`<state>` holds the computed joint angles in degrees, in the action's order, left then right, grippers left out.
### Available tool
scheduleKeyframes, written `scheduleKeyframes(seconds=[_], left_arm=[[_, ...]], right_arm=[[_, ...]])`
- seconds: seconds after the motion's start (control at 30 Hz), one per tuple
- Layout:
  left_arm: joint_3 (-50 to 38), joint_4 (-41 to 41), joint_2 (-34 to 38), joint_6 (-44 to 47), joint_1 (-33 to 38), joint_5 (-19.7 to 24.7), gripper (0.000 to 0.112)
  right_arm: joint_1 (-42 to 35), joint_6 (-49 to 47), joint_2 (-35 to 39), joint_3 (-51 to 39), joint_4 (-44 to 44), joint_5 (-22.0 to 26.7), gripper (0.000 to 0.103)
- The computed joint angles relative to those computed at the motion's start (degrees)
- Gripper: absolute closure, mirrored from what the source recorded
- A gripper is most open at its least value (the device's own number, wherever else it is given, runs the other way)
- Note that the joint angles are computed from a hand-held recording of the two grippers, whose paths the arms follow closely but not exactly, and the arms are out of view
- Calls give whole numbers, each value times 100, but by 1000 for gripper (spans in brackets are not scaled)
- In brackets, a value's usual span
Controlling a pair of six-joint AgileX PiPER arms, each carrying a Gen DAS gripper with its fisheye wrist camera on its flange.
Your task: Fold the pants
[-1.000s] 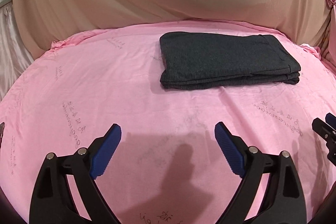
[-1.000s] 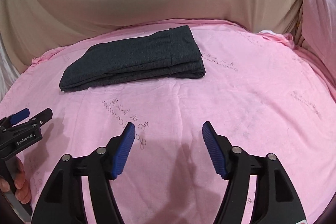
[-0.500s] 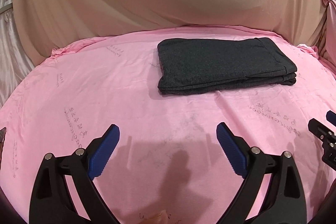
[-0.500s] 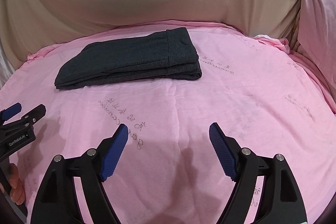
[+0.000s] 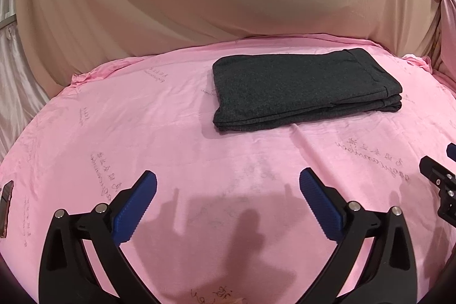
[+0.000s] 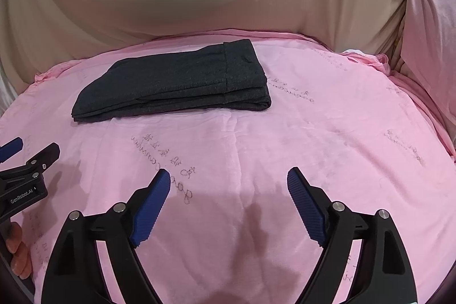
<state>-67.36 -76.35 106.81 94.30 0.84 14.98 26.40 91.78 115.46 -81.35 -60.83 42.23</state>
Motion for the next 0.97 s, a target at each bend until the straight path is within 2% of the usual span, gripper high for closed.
scheduleKeyframes(seconds=[0.13,0.37,0.5,0.63,0.8,0.97], left_arm=[[-160,727,85,-720,78,295,14],[-220,1305,144,-1319,84,375,14],[-54,729,45,-717,84,279,14],[-1,603,11,-555,46,190,14],[132,435,-53,-313,-145,-237,19],[171,182,-87,-25,-109,-140,21]], right_arm=[[4,10,-3,5,-8,17,21],[-2,30,-13,28,-21,12,20],[5,34,-10,21,-19,22,20],[-6,39,-11,29,-26,-1,20],[-21,59,-12,45,-26,-35,20],[-29,76,-23,68,-60,-47,18]])
